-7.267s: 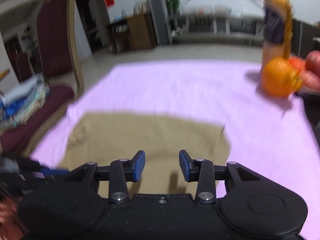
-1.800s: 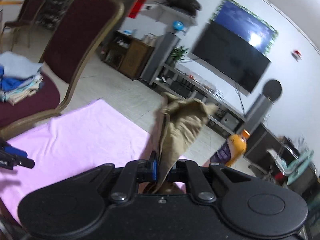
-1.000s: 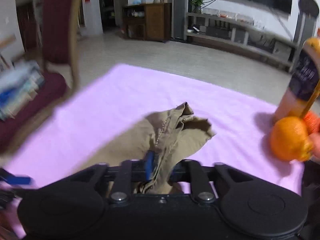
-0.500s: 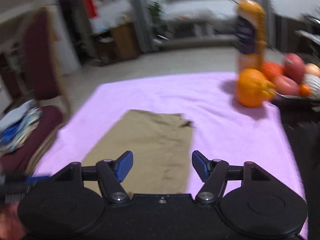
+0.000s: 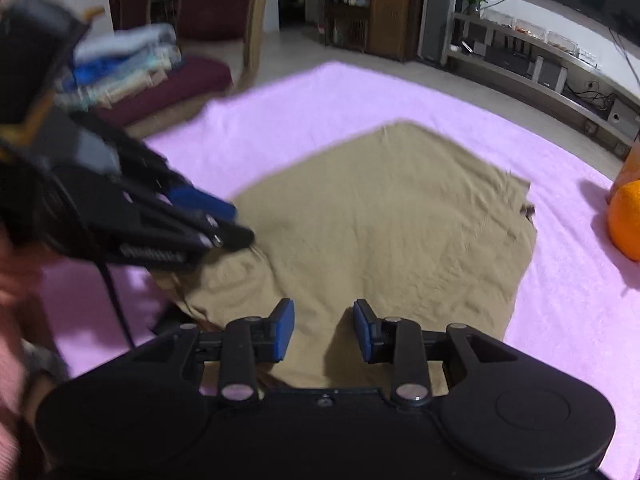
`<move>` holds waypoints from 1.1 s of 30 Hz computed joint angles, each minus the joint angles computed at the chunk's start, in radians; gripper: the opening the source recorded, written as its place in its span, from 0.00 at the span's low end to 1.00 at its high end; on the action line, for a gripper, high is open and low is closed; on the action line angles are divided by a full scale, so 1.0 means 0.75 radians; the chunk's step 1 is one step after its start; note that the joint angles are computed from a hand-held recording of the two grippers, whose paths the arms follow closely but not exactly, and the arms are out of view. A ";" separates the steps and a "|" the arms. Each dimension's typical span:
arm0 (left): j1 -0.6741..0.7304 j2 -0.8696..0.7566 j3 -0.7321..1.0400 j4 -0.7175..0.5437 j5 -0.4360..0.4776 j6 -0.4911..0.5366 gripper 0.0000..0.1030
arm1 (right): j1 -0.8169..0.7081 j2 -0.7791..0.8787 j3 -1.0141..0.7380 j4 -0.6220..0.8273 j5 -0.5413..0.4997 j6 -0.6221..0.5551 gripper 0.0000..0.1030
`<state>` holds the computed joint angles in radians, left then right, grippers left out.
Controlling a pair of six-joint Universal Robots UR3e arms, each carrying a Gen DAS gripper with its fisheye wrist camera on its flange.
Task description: Fold clothes
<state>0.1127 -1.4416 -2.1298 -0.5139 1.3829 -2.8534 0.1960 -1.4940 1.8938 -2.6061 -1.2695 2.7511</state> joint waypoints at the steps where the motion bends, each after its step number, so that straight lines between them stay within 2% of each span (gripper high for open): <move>1: 0.006 0.008 -0.010 -0.005 -0.004 0.006 0.24 | -0.008 -0.011 0.002 0.023 0.000 0.003 0.31; 7: 0.027 0.113 -0.128 0.007 0.033 0.050 0.27 | -0.098 -0.163 0.098 0.154 0.029 -0.031 0.31; 10: 0.058 0.155 -0.124 -0.038 0.007 0.043 0.27 | -0.146 -0.247 0.157 0.172 0.051 -0.058 0.31; 13: 0.089 0.211 -0.092 -0.111 -0.029 0.021 0.26 | -0.247 -0.311 0.199 0.151 0.170 -0.033 0.35; 17: 0.089 0.255 -0.026 -0.140 -0.065 0.001 0.26 | -0.445 -0.393 0.299 0.006 0.425 0.116 0.46; 19: 0.071 0.228 0.026 -0.143 -0.058 -0.005 0.26 | -0.503 -0.367 0.317 -0.099 0.486 0.237 0.49; 23: 0.013 0.079 0.176 -0.146 -0.006 0.006 0.27 | -0.470 -0.162 0.210 -0.294 0.387 0.471 0.52; 26: -0.031 -0.059 0.234 -0.020 0.042 0.037 0.27 | -0.447 -0.003 0.103 -0.357 0.331 0.628 0.51; 27: -0.032 -0.101 0.245 -0.001 0.041 0.040 0.26 | -0.447 0.037 0.084 -0.393 0.325 0.695 0.49; 29: -0.028 -0.185 0.268 0.020 0.029 0.042 0.20 | -0.478 0.111 0.066 -0.463 0.396 0.813 0.10; 30: -0.026 -0.228 0.281 0.028 0.023 0.043 0.17 | -0.496 0.155 0.053 -0.494 0.452 0.867 0.03; 32: -0.027 -0.269 0.246 0.084 0.020 0.038 0.15 | -0.520 0.259 0.004 -0.533 0.589 0.925 0.02; 33: -0.044 -0.275 0.230 0.120 0.038 0.048 0.10 | -0.514 0.316 -0.035 -0.532 0.642 0.928 0.03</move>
